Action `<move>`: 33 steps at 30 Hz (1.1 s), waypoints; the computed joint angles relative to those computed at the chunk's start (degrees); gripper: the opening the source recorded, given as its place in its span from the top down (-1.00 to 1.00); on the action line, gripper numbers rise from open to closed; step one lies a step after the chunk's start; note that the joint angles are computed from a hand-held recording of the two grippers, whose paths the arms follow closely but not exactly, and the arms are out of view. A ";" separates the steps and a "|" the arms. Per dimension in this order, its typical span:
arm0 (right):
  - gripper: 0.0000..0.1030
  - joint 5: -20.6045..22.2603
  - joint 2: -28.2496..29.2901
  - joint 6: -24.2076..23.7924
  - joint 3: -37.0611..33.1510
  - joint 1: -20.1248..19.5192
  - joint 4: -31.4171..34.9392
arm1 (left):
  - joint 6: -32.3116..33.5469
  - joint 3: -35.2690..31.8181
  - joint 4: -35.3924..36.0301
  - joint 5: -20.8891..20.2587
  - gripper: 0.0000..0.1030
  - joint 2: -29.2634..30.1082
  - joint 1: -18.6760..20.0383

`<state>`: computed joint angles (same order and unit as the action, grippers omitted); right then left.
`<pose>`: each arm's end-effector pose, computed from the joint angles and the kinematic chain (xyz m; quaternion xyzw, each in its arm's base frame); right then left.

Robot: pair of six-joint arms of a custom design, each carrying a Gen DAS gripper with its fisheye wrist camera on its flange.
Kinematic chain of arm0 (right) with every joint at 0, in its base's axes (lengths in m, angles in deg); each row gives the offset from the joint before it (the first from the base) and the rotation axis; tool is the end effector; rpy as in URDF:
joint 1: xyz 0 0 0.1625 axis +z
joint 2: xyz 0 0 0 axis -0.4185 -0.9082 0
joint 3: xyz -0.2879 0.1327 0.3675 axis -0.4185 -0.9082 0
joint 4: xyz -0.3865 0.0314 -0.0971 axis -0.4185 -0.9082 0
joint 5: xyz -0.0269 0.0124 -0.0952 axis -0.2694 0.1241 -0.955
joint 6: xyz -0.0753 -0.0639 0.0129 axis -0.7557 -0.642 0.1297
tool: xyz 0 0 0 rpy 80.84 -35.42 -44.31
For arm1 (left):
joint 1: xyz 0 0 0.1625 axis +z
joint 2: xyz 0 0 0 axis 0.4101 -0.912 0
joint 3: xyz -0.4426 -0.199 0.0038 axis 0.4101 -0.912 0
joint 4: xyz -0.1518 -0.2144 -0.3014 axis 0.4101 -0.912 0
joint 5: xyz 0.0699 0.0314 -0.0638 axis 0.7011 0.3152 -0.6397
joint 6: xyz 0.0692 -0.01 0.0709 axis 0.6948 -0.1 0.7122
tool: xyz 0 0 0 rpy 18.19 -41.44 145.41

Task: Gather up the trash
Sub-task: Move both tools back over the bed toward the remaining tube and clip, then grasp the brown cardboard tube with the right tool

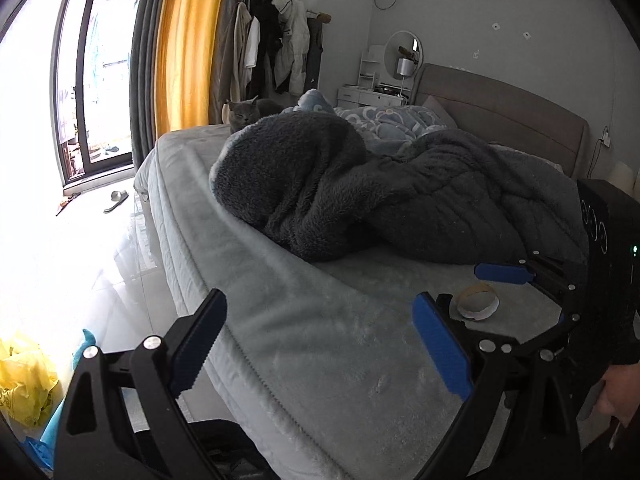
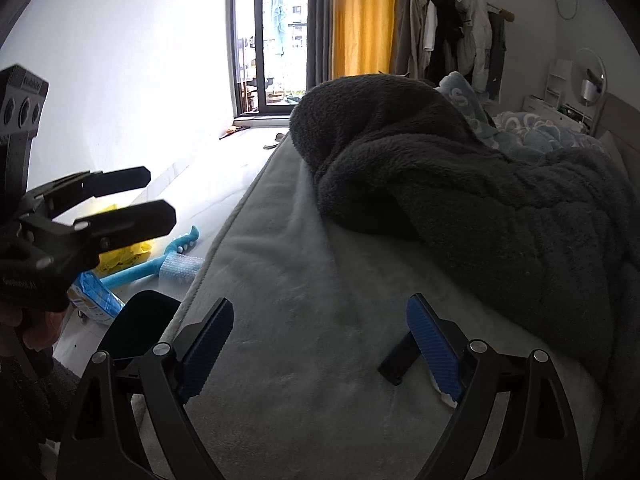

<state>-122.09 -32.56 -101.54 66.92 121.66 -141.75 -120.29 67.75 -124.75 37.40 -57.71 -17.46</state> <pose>0.1763 -0.4355 0.3324 0.4415 -0.8450 0.2575 0.1573 -0.4654 -0.2757 0.1500 0.1769 0.8353 -0.4368 0.2832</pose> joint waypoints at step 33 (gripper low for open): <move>0.04 10.86 -0.77 2.85 -7.41 -15.64 14.47 | 23.86 -6.84 -29.20 -13.68 -0.85 14.51 9.77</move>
